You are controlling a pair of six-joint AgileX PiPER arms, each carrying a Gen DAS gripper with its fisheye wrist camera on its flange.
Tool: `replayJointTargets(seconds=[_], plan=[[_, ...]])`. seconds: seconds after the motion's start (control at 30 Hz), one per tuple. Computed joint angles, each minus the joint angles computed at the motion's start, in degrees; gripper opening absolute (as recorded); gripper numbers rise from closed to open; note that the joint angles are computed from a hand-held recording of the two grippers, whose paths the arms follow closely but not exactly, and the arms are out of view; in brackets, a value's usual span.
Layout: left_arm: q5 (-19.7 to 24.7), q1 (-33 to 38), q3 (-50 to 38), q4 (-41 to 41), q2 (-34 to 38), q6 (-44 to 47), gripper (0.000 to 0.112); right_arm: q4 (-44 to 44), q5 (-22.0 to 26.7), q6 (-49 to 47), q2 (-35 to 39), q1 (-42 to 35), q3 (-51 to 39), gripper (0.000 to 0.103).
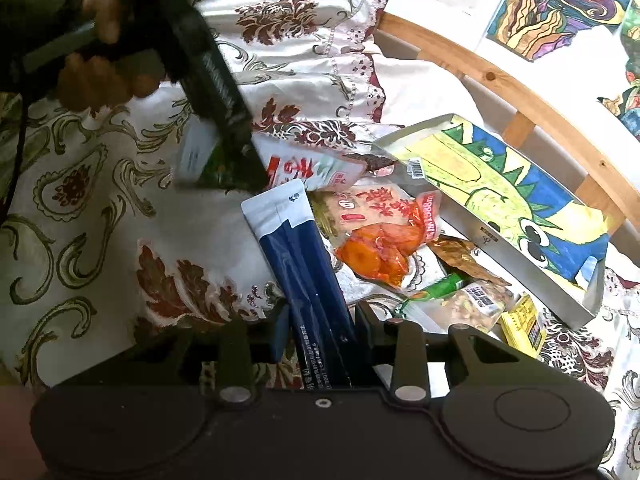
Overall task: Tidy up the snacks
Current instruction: 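Grasp the blue tube packet with the right tool while the left tool grasps the white packet, then carry both packets over the tin and open both tools to drop them inside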
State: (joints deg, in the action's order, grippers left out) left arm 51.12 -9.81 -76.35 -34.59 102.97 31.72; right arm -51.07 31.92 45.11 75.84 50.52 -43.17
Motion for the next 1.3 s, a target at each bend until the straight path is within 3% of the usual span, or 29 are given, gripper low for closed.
replayJointTargets(seconds=[0.07, 0.2, 0.37, 0.63, 0.9, 1.13, 1.3], plan=[[-0.87, -0.36, 0.63, -0.86, 0.41, 1.10, 0.076, -0.57, 0.16, 0.77, -0.06, 0.21, 0.08, 0.037], [-2.28, -1.27, 0.74, -0.78, 0.78, 2.33, 0.077, -1.18, -0.04, 1.75, -0.29, -0.19, 0.31, 0.037], [-3.36, -1.15, 1.46, 0.32, -0.29, 0.56, 0.053, -2.96, 0.07, 4.81, 0.03, -0.14, 0.24, 0.037], [-3.44, 0.04, 4.05, -4.07, -4.08, 1.04, 0.051, -7.12, 2.11, 10.49, -0.02, 1.57, -0.69, 0.037], [-10.64, -0.59, 5.89, -7.60, -7.79, 3.43, 0.052, -12.75, 5.45, 17.18, 0.19, 1.23, -3.69, 0.037], [-11.30, -2.04, -3.15, -4.81, -4.45, -1.50, 0.052, -10.88, 3.04, 6.94, 1.62, -6.38, -10.68, 0.037], [-11.21, -5.15, -16.06, 0.71, 3.54, -9.87, 0.052, -6.99, -1.59, -3.25, 7.47, -15.55, -18.42, 0.037]])
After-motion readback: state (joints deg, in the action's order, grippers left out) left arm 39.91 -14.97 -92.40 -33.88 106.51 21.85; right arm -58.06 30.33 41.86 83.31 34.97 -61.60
